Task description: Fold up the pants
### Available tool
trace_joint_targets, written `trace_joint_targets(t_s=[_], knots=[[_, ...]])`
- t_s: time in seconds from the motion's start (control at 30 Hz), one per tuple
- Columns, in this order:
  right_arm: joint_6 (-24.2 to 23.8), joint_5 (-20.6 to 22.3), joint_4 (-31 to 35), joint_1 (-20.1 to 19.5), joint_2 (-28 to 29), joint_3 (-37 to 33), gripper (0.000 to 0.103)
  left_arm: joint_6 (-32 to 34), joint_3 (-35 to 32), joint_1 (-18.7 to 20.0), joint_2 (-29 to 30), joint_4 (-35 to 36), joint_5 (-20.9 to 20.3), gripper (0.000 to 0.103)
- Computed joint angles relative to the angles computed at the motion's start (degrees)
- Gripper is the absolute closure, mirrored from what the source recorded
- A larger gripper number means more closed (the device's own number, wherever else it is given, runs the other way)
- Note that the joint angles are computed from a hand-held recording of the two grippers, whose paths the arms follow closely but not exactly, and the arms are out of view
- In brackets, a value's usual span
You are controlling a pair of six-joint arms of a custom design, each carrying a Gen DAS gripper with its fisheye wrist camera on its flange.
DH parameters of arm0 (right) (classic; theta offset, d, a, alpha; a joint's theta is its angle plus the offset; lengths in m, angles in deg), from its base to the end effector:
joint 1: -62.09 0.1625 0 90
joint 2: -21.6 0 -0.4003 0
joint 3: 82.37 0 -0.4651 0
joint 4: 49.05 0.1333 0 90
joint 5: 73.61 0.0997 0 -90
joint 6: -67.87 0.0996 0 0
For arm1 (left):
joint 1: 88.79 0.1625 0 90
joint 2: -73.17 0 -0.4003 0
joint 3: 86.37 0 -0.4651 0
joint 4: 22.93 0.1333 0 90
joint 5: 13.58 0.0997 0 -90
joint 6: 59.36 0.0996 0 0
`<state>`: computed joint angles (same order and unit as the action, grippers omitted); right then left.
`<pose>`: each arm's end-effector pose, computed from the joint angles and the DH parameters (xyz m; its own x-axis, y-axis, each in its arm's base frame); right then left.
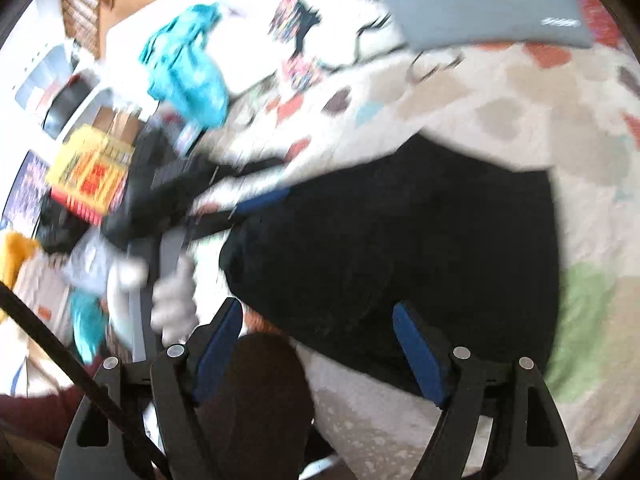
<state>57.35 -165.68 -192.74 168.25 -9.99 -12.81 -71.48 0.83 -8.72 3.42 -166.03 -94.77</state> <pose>0.3557 -0.7617 0.0172 -0.8975 -0.4330 0.0837 -0.4392 0.8600 -0.2600 0.0221 -0.7354 0.3767 -0.9962 -0.0874 0.0007 -0.0706 0.7999 -0.5960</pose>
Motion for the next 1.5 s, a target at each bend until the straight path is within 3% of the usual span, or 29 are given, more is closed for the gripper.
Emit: trace_joint_targets(t_s=[0.1, 0.17, 0.27, 0.37, 0.5, 0.57, 0.7, 0.77, 0.87, 0.97, 1.0, 1.13, 1.17, 1.2, 1.3, 1.5], knots=[[7.58, 4.03, -0.09, -1.61, 0.23, -1.96, 0.020, 0.39, 3.57, -1.24, -1.71, -1.79, -0.68, 0.051], [11.26, 9.04, 3.25, -2.99, 2.52, -5.76, 0.021, -1.62, 6.19, -1.24, -2.82, -3.19, -2.97, 0.051], [14.24, 11.35, 9.48, -3.65, 7.88, -13.27, 0.021, -4.34, 8.50, -0.64, -3.01, -3.38, -6.45, 0.051], [18.73, 12.53, 17.10, -4.65, 15.10, -23.26, 0.020, -4.97, 7.97, -1.12, -1.13, 0.16, -2.87, 0.051], [24.50, 18.50, 17.54, -6.13, 20.45, -30.50, 0.010, -4.45, 8.17, -1.28, 0.17, 0.83, -0.78, 0.051], [24.73, 18.20, 20.52, -5.86, 21.85, -33.68, 0.010, -3.64, 8.46, -1.91, -0.11, 0.55, 0.43, 0.051], [20.79, 18.98, 12.14, -5.16, 14.55, -23.74, 0.011, -1.82, 10.22, -3.12, -2.43, -1.09, 2.27, 0.051], [18.51, 15.86, 7.33, -4.69, 9.95, -17.50, 0.011, -1.44, 10.11, -3.14, -2.78, -1.33, 2.00, 0.051], [15.06, 3.69, 2.44, -3.63, 3.56, -9.31, 0.011, -2.29, 7.82, -3.07, -1.07, 0.11, 2.67, 0.051], [13.70, -5.10, 1.14, -3.22, 2.02, -6.89, 0.011, -0.98, 4.11, -3.01, 2.26, 2.00, 3.56, 0.050], [13.57, -6.67, 0.97, -3.34, 2.12, -6.72, 0.013, -0.78, 2.74, -3.18, 3.59, 3.03, 4.38, 0.050], [13.77, -4.39, 2.38, -4.93, 4.44, -8.36, 0.031, 0.98, -0.30, -3.70, 6.94, 6.23, 6.65, 0.052], [13.77, -4.09, 3.43, -5.00, 5.69, -9.74, 0.036, 1.83, -0.07, -4.23, 7.04, 5.99, 8.91, 0.064], [13.63, -4.18, 3.79, -5.01, 6.21, -10.29, 0.045, 2.28, -0.03, -4.58, 7.05, 6.37, 10.48, 0.072], [14.01, -2.41, 3.07, -5.31, 6.62, -10.89, 0.087, 1.49, 0.00, -4.44, 6.96, 6.38, 10.54, 0.075], [15.58, -1.33, -2.88, -6.60, 2.43, -6.45, 0.095, 1.21, -1.81, -6.42, 10.19, 4.30, 14.38, 0.075]])
